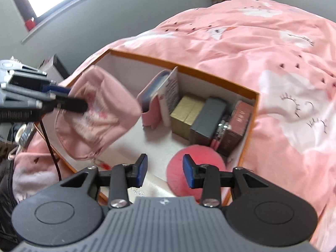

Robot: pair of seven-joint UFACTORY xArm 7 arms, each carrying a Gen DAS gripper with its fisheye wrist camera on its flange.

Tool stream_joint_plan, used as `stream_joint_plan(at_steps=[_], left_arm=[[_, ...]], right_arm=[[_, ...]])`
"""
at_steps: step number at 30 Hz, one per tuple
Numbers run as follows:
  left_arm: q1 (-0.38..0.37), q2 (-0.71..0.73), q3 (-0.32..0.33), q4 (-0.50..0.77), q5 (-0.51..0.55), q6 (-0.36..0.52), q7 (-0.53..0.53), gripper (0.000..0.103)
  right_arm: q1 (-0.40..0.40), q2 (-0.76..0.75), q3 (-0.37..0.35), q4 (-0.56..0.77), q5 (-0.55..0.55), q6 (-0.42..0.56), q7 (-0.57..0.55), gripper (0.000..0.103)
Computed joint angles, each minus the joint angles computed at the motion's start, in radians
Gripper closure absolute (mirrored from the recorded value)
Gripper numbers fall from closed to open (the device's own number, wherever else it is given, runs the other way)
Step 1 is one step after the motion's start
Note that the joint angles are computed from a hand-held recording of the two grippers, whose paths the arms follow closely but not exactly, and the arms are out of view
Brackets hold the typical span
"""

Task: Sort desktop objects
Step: 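Lower the pink bootie into the orange box and open the left tool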

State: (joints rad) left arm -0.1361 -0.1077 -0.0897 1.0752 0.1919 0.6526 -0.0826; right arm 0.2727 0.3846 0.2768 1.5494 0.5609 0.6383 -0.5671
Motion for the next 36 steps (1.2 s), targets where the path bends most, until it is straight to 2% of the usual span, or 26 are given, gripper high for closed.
stream_joint_plan(at_steps=[3, 7, 13, 20, 22, 26, 28, 31, 36], left_arm=[[-0.021, 0.017, -0.014, 0.019, 0.056, 0.034, 0.133, 0.087], [-0.041, 0.061, -0.023, 0.062, 0.127, 0.083, 0.284, 0.087], [-0.068, 0.124, -0.023, 0.085, 0.200, 0.080, 0.473, 0.086], [-0.091, 0.186, -0.021, 0.100, 0.192, 0.060, 0.700, 0.084], [-0.095, 0.206, -0.016, 0.103, 0.207, 0.037, 0.725, 0.082], [-0.093, 0.245, -0.009, 0.136, 0.148, 0.033, 0.756, 0.080], [-0.089, 0.246, -0.005, 0.129, 0.124, 0.007, 0.766, 0.075], [-0.092, 0.240, 0.004, 0.122, 0.131, -0.017, 0.725, 0.066], [-0.073, 0.193, 0.005, 0.094, 0.047, -0.020, 0.680, 0.065]], right_arm=[[0.005, 0.031, 0.005, 0.011, 0.014, -0.043, 0.008, 0.062], [0.023, 0.019, -0.003, -0.017, -0.033, -0.102, 0.027, 0.062], [0.011, 0.007, 0.016, -0.046, -0.033, -0.126, 0.029, 0.062], [0.001, 0.002, 0.018, -0.059, -0.020, -0.131, 0.033, 0.062], [-0.003, -0.001, 0.021, -0.063, -0.012, -0.131, 0.030, 0.062], [-0.003, 0.000, 0.020, -0.063, -0.011, -0.130, 0.030, 0.062], [-0.005, 0.000, 0.020, -0.064, -0.009, -0.128, 0.029, 0.062], [-0.006, -0.001, 0.023, -0.066, -0.003, -0.127, 0.022, 0.062], [-0.006, 0.000, 0.040, -0.069, 0.016, -0.138, -0.024, 0.062]])
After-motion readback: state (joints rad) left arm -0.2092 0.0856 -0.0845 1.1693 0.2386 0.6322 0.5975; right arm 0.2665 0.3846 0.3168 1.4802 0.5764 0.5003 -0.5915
